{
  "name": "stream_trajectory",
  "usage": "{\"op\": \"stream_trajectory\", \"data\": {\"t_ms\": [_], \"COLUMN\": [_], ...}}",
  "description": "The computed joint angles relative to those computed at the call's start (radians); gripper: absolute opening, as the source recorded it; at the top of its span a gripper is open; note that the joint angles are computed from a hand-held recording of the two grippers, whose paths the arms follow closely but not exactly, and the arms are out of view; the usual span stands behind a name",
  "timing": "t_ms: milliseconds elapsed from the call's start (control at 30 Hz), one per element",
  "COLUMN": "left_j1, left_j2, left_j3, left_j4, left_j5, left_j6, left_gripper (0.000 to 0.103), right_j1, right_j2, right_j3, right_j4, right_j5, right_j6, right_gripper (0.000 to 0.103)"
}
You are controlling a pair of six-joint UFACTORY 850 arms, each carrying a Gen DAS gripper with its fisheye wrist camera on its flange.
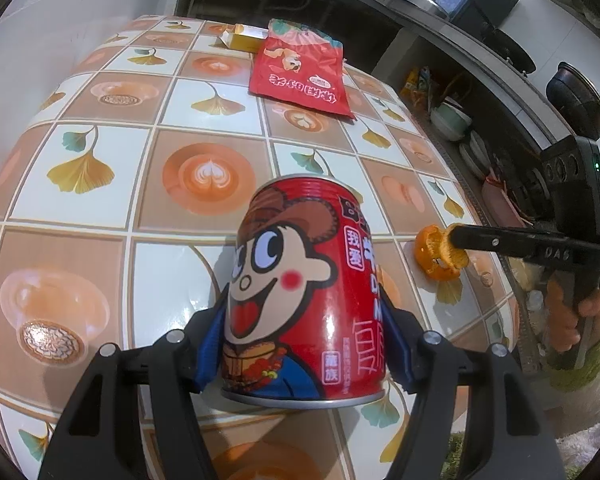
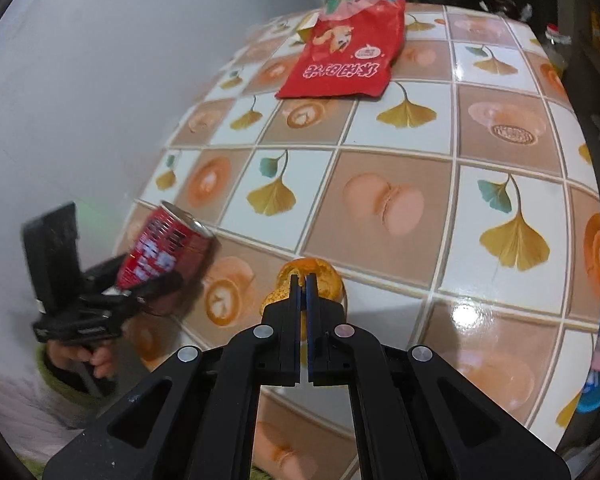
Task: Collect trash
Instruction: 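Lift the orange and can and carry both toward the blue wastebasket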
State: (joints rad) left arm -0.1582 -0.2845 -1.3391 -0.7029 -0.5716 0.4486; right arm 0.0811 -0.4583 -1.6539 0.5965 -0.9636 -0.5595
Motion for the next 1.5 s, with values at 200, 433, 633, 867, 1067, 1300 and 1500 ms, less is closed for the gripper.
{"op": "stream_trajectory", "data": {"t_ms": [200,433,633,867,1067,1300,1500], "left_j1": [0.001,-0.002,-0.004,-0.006,-0.007,-0.006,-0.012], "left_j2": [0.001,0.001,0.003,0.007,0.014,0.017,0.023], "left_j3": [0.001,0.001,0.004,0.009,0.017,0.017,0.011], "left_j4": [-0.002,0.01,0.021,0.03,0.023,0.007,-0.014], "left_j5": [0.001,0.005,0.014,0.024,0.03,0.027,0.032], "left_j6": [0.005,-0.002,-0.005,-0.016,-0.012,-0.001,0.016], "left_gripper": [0.064,0.064,0.064,0.064,0.064,0.064,0.064], "right_j1": [0.021,-0.018,-0.01,0.006,0.021,0.017,-0.003], "right_j2": [0.014,0.021,-0.021,-0.032,-0.018,0.006,0.032], "right_j3": [0.019,0.028,0.008,0.003,0.02,0.048,0.071], "right_j4": [-0.063,0.038,-0.007,-0.021,-0.074,-0.067,-0.003], "right_j5": [0.074,0.067,0.027,0.031,0.06,0.097,0.117], "right_j6": [-0.014,-0.041,0.045,0.04,0.032,0.021,0.003], "right_gripper": [0.024,0.04,0.041,0.028,0.014,0.005,0.004]}}
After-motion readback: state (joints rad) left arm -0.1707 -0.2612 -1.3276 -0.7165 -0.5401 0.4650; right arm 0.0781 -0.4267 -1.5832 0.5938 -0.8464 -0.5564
